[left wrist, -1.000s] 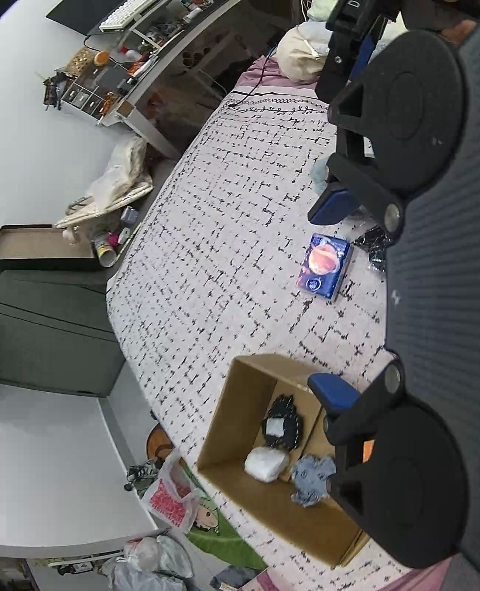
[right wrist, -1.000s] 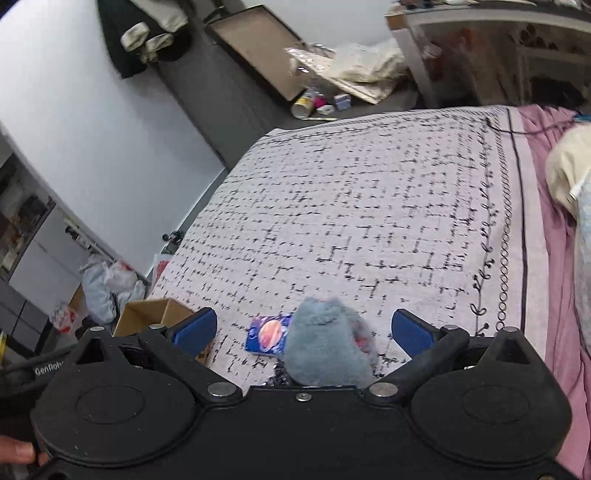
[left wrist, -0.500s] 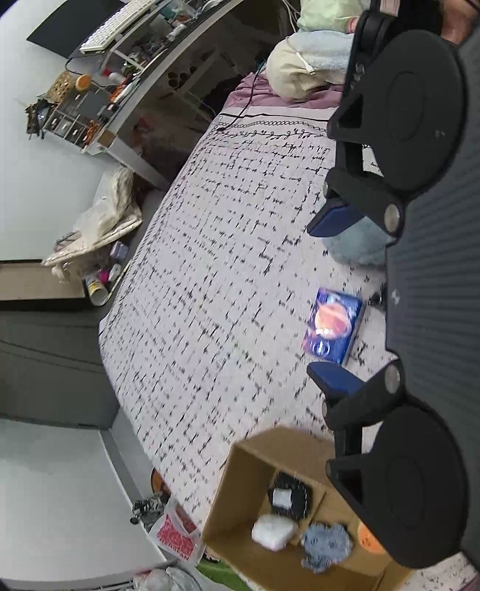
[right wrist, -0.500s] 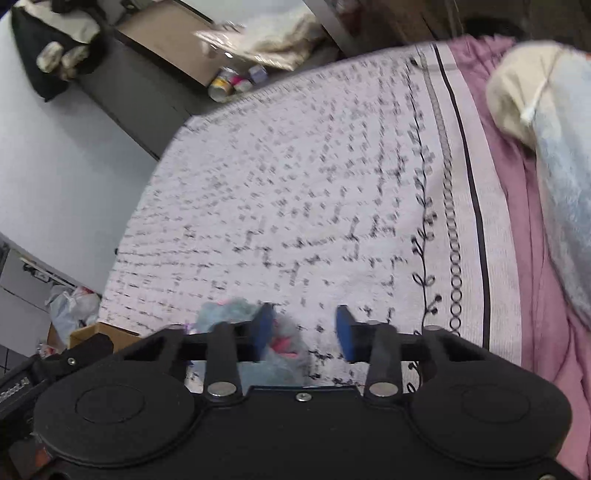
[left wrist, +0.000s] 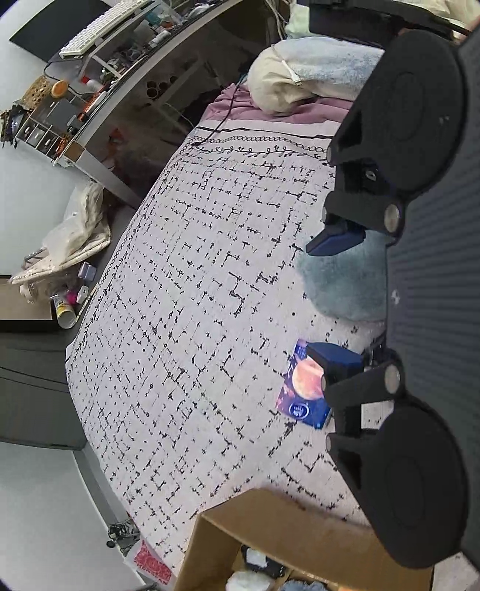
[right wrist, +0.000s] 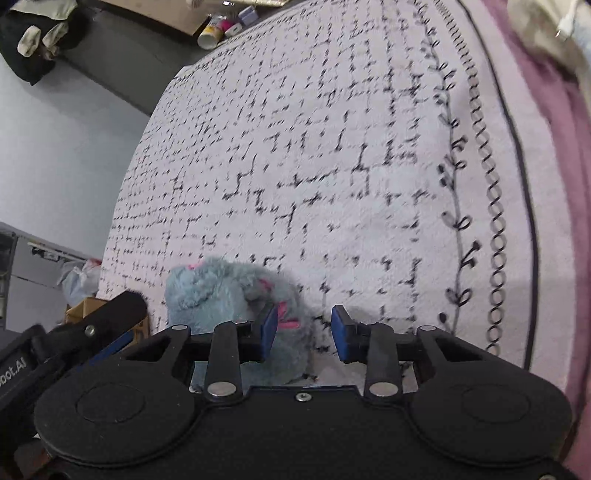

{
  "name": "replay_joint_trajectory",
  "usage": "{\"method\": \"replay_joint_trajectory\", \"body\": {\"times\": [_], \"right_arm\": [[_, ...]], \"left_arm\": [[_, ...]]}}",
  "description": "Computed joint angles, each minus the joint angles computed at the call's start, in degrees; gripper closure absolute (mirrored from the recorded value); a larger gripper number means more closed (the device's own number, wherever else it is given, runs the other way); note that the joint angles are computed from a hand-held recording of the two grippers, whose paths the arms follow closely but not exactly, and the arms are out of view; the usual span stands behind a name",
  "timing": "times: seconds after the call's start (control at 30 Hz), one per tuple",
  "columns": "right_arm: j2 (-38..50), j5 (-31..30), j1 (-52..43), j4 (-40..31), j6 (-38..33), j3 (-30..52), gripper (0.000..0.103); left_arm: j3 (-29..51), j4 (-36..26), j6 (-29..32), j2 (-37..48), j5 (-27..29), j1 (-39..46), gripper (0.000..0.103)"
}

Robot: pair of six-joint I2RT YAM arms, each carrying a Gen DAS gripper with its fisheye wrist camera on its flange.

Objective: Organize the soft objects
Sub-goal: 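Close both grippers on the grey-blue fluffy plush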

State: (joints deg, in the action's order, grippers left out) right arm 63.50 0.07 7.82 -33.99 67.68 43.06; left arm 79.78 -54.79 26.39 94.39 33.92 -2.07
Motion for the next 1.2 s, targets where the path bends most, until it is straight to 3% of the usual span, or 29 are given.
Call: {"method": "replay_joint_trajectory", "body": {"times": [0.1, 0.2, 0.37, 0.6, 0.87, 0.9, 1.0, 1.2], "right_arm": [[-0.89, -3.24, -1.34, 3.09, 1.18, -1.94, 0.054], [-1.4, -6.42, -2.29, 6.08, 2.27, -3.59, 0.047], [0.5, -6.7, -1.3, 9.14, 3.17, -3.47, 0.046], [-0.03, -6.37, -1.3, 12.54, 5.67, -5.66, 0.059], [0.54, -7.25, -1.45, 15.53, 9.01, -7.83, 0.059], [0.83, -7.09, -1.19, 16.15, 9.29, -7.98, 0.063], [0.28, -7.69, -1.14, 18.53, 9.54, -8.89, 0.081], [-1.78, -4.95, 0.11, 15.73, 6.75, -6.8, 0.085]], "left_arm": [[0.01, 0.02, -1.33, 0.61, 0.3, -0.41, 0.052], [0.11, 0.13, -2.13, 1.2, -0.25, -1.08, 0.052], [-0.22, 0.96, -2.75, 1.9, -0.89, -1.61, 0.052], [0.71, 0.3, -3.55, 4.84, -2.48, -1.33, 0.052], [1.02, -0.21, -2.51, 6.59, -3.42, -0.48, 0.052], [0.85, 0.07, -2.71, 6.42, -3.75, -0.51, 0.053], [2.09, -1.43, -2.87, 7.21, -3.28, -0.22, 0.062], [3.4, -2.72, -3.26, 6.54, -1.09, 1.15, 0.072]]}}
